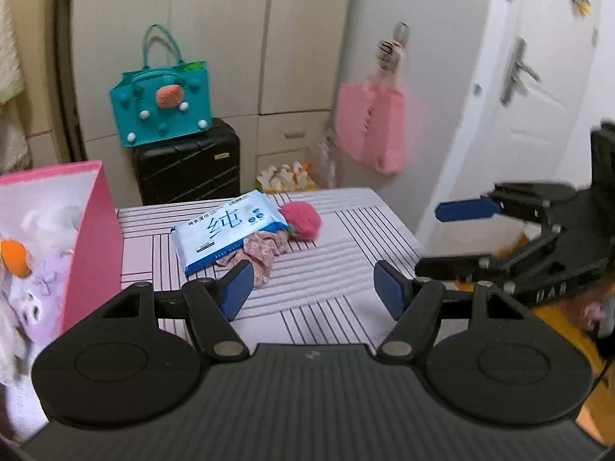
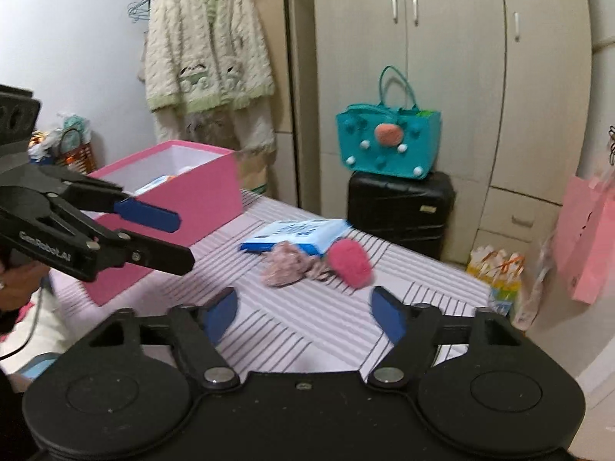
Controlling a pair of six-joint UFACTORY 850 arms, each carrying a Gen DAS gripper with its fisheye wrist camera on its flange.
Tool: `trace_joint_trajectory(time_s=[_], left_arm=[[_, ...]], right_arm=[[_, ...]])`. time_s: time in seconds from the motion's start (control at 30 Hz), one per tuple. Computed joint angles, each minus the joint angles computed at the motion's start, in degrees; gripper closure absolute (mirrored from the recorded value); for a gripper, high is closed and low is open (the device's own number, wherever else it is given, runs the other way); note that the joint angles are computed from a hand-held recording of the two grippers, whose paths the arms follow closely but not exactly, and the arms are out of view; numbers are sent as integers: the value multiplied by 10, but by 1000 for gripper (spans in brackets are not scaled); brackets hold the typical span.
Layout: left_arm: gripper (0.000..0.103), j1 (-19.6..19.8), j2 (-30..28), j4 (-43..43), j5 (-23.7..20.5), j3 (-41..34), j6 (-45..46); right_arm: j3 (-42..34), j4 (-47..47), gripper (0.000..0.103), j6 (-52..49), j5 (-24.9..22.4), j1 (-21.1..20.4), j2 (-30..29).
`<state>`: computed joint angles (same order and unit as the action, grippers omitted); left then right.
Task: Organize soft objects
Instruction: 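Move both open tools toward the floral cloth and pink puff on the table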
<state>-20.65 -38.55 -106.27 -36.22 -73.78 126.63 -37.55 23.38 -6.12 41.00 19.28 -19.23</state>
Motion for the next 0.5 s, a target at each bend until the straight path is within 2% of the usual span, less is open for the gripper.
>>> trace_joint_trajectory(time_s=[0.13,0.2,0.3,0.4,0.5], left_arm=[[35,-11,-31,-42,23,-25,4],[35,-20,-42,-110,42,-27,59],[35,-32,-59,-225,48,-26,156],[36,-38,-81,-241,53,-44,155],[36,-47,-101,-266,75,-67,168]], right_arm=[[-28,4,19,-15,7,-19,-38],[-41,-63,19,38,-3,-42,-50],[-55,-149,19,125,2,-71,-70],[-79,-144,19,102,0,-77,-95],[-108,-93,19,33,-2,-72,-124]])
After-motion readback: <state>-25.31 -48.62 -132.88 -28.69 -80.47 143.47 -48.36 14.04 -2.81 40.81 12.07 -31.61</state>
